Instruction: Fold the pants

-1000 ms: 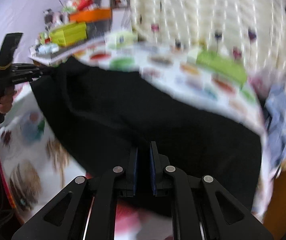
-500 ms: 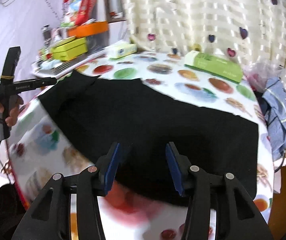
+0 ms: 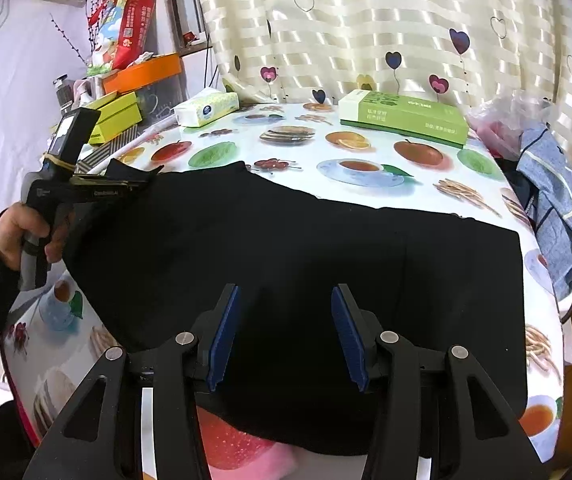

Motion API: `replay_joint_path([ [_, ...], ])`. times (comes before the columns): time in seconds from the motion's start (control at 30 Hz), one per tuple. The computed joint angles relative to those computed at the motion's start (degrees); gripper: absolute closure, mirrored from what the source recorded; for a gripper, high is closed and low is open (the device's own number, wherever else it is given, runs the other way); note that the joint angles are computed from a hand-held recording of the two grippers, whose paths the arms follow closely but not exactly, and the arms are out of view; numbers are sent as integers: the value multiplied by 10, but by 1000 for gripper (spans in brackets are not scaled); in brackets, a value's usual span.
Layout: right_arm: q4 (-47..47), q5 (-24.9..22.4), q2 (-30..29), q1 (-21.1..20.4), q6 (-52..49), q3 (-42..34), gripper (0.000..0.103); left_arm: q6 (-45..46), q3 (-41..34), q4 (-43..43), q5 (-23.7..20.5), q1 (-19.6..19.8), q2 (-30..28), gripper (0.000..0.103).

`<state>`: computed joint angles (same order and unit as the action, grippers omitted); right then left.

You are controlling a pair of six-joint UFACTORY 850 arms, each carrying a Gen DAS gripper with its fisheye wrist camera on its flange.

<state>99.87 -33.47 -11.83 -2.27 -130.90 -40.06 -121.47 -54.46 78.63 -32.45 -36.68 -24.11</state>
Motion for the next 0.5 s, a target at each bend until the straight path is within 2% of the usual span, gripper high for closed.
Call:
replay_joint_path([
  [0.07,-1,4,-3,1,0,-1,55,-8,3,5,-8,-5,1,85],
  [0.17,-5,4,-7,1,7,-3,55,-16,6,5,-21,-12,5,98],
  [0.23,-5,0,-5,-1,9,-1,55,-48,17,20,-29,-14,16,98],
  [0.3,-5,-4,2,-4,8,3,55,-118,44,62,-45,-22,43,99],
  [0.4,-3,-5,10,-7,7,10,55,-231,107,111,-85,-48,101,99],
  [0.5,-5,-7,14,-10,14,15,55,-291,161,105,-127,-81,145,99],
])
